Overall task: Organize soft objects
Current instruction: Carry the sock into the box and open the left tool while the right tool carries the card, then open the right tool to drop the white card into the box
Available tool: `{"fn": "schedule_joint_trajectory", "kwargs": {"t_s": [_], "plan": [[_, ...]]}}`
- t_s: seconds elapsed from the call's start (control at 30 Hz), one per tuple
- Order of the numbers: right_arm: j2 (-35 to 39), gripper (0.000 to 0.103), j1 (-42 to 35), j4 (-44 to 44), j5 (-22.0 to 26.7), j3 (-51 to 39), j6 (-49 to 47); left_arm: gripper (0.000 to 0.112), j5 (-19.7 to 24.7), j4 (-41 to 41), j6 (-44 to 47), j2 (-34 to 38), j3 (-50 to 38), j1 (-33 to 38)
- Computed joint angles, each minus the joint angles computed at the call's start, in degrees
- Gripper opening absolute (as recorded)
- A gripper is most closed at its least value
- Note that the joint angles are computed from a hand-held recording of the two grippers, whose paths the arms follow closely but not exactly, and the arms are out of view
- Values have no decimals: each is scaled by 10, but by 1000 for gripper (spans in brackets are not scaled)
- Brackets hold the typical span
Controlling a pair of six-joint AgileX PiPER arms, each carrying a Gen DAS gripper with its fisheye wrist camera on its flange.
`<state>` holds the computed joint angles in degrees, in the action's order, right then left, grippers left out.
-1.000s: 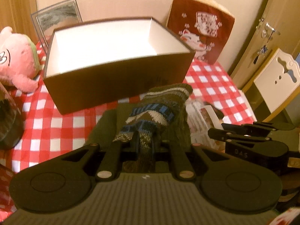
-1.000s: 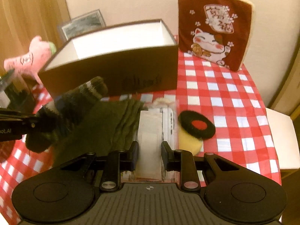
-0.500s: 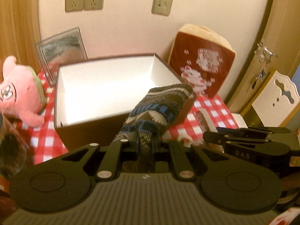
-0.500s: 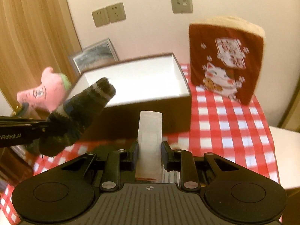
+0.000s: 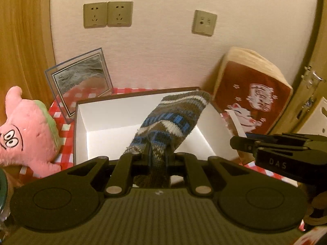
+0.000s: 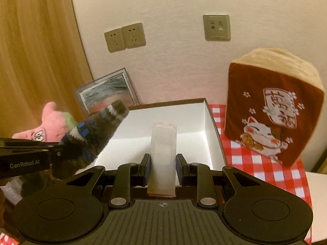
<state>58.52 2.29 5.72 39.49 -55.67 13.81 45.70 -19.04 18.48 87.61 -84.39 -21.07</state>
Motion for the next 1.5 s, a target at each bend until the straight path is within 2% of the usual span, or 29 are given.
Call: {"fn": "schedule_joint_trajectory", "kwargs": {"t_s": [0.37,0.5,0.53,0.6,0.77,1.03,1.1,1.13,1.17,1.2,1.27,1.37,1.5], "plan": [[112,27,-46,65,-46,-35,-87,13,6,47,-50,120,-98,-13],[136,27,-46,64,-52,-41,-93,22,27,47,-49,157,-127,-14],[140,27,-47,65,-55,-41,-95,28,32,51,-53,164,-133,-14],[147,27,-47,65,-56,-41,-96,33,37,51,-55,171,-136,-13],[155,27,-47,60,-57,-38,-93,33,56,47,-56,179,-143,-5],[155,27,-41,44,-69,-36,-71,34,59,58,-60,170,-142,-7],[155,32,-49,68,-76,-35,-86,34,59,62,-63,166,-141,-8],[155,47,-49,64,-79,-36,-76,35,59,62,-64,163,-139,-7],[153,65,-50,62,-83,-35,-68,35,59,62,-64,161,-138,-7],[149,70,-52,65,-89,-32,-68,35,60,59,-63,157,-135,-5],[136,73,-65,109,-106,-19,-108,36,60,55,-61,148,-127,-3],[124,73,-73,102,-89,-24,-100,37,60,45,-54,126,-103,4],[80,73,-105,138,-56,-11,-137,40,63,23,-30,85,-54,20]]}}
